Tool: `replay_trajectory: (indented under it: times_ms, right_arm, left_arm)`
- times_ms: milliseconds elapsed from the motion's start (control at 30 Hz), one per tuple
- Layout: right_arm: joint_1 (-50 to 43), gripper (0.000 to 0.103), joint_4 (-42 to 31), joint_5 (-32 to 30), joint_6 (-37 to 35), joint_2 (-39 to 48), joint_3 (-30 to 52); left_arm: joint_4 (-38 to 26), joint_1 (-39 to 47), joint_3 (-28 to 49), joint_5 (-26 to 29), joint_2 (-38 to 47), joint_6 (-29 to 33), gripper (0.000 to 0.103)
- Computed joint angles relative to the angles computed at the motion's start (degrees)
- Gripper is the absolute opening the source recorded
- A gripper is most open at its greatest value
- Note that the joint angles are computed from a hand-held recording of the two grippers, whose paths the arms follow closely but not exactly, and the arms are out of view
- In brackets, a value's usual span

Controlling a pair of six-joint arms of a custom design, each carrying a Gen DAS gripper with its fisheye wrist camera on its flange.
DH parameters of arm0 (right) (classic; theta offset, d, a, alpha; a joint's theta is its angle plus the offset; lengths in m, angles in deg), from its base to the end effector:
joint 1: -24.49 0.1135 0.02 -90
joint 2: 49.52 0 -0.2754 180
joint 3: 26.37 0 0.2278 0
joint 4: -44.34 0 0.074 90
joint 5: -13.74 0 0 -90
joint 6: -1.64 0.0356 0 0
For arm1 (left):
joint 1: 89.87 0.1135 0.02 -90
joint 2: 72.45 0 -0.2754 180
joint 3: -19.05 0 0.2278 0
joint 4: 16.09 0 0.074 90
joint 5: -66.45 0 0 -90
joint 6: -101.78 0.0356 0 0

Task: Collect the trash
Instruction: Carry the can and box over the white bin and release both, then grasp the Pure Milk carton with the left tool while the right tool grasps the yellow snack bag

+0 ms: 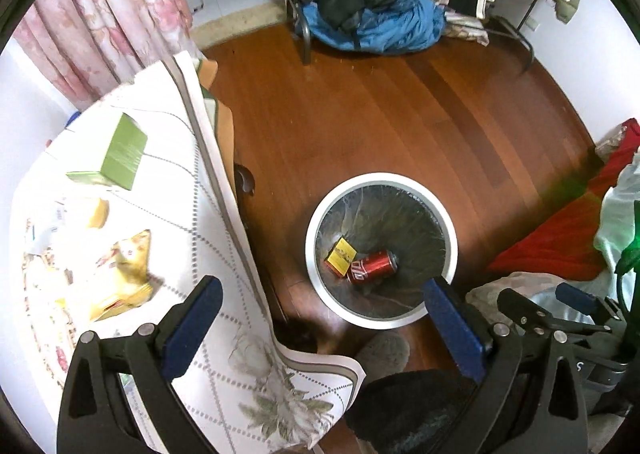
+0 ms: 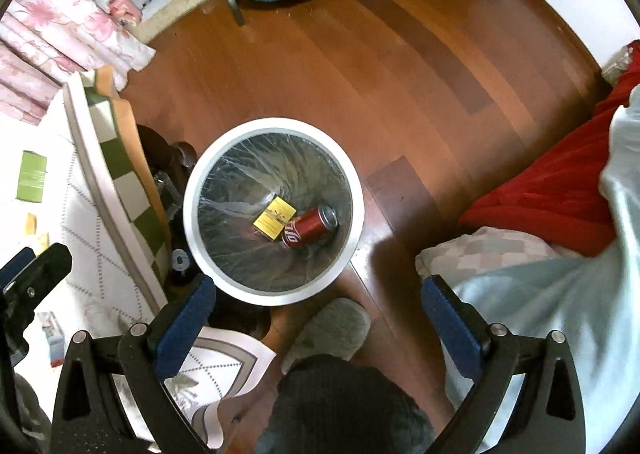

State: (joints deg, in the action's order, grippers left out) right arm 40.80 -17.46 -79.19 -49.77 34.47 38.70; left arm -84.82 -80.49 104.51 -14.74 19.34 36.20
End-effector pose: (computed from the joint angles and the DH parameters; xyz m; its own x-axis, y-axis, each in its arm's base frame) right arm 0.2148 0.0647 0.2054 -0.9202 0.3798 -0.0946 0.3654 0.9203 0.1400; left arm 0.2803 0.0408 0.2582 -0.9185 0.2624 -0.2959 0.2829 0.9587 -0.0282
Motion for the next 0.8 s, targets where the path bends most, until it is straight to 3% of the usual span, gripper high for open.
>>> replay_trajectory:
  times_ms: [233,433,567,800]
  right_arm:
    - [5.58,0.103,-12.6,3.67,5.53,-10.18,8.54]
    - [13.95,0.103,-20.9,7.15,11.97,-11.72,21.51]
    - [21.58,0.103,-21.99,7.52,15.46,-6.86,30.78]
    - [32.7,0.103,-15.17,4.12,16.53,12.62,45.38]
  left_arm:
    - [-8.27,5.77,4.79,5.06,-6.73,4.12,0.103]
    - [-17.17,16.92,15.92,11.31,-5.77,10.72,0.103]
    - [-20.25,27.64,24.93,13.79,-0.5,15.2,0.103]
    - [-13.81,41.83,30.17,8.64,12.65,19.04,0.103]
